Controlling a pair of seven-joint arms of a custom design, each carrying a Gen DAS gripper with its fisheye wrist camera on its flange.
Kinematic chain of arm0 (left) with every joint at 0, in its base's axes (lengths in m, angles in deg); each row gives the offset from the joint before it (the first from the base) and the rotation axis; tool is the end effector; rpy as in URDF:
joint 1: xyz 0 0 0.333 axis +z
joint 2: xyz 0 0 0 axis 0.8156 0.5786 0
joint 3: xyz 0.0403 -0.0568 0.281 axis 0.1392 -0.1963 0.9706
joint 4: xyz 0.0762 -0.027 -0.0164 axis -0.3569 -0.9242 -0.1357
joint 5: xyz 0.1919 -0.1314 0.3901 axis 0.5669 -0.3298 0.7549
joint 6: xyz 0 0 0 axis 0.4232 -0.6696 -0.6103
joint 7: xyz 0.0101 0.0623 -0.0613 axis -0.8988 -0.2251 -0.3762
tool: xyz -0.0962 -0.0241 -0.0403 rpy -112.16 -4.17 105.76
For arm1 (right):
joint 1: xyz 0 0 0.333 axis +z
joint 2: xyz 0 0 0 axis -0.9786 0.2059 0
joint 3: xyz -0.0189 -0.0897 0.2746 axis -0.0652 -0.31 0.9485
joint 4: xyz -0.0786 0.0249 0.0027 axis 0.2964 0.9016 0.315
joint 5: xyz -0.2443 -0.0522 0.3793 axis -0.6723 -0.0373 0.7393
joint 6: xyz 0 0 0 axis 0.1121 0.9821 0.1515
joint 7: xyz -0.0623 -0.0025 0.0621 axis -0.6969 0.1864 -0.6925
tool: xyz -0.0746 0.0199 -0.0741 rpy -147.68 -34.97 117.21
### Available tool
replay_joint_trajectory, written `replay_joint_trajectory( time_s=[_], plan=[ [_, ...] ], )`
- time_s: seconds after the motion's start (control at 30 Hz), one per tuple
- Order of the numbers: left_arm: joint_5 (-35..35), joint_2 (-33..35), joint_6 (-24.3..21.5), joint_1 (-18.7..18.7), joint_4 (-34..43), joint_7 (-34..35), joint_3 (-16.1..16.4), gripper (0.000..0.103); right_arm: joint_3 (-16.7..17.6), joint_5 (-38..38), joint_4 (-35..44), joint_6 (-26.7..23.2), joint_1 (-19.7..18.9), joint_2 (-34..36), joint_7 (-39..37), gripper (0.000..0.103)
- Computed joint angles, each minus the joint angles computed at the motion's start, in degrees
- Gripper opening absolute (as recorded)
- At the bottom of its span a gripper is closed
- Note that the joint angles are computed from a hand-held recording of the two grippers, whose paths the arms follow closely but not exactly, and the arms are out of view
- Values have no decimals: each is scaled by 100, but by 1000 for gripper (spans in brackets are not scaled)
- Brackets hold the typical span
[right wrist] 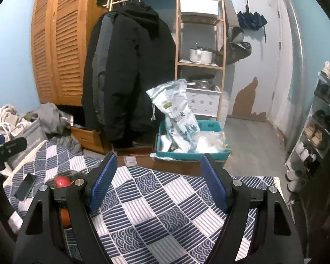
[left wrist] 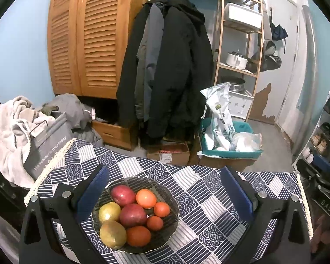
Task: Organize fruits
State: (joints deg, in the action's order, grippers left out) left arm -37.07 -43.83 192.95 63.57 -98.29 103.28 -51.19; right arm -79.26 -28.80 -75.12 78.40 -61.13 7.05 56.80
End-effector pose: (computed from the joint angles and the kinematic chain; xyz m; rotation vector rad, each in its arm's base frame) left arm 0.5169 -0.1043 0.6388 -1.8634 1.3508 -0.7949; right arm 0.5625 0.2435 0.6236 -1.7425 1.2818 -0.7643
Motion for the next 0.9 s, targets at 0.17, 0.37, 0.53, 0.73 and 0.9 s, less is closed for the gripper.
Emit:
replay_joint_trajectory(
  time_s=[0.17, 0.37, 0.53, 0.73, 0.9],
  plan=[
    [28, 41, -40, -4, 44, -32, -17, 102, -33, 73, -7, -11, 3, 8, -39, 77],
    [69, 90, -39, -24, 72, -19, -14, 102, -26, 88, -3, -2, -8, 15, -57, 77],
    [91, 89, -41, -36, 60, -58, -6, 102, -34, 112, 9, -34, 2, 30, -115, 77],
    [51, 82, -39, -68, 50, -26, 29, 102, -57, 203, -5, -19, 31, 30, -221, 77],
    [76, 65, -31, -47, 33, -16, 19, 102, -35, 175, 1, -14, 21, 41, -197, 77]
  ],
)
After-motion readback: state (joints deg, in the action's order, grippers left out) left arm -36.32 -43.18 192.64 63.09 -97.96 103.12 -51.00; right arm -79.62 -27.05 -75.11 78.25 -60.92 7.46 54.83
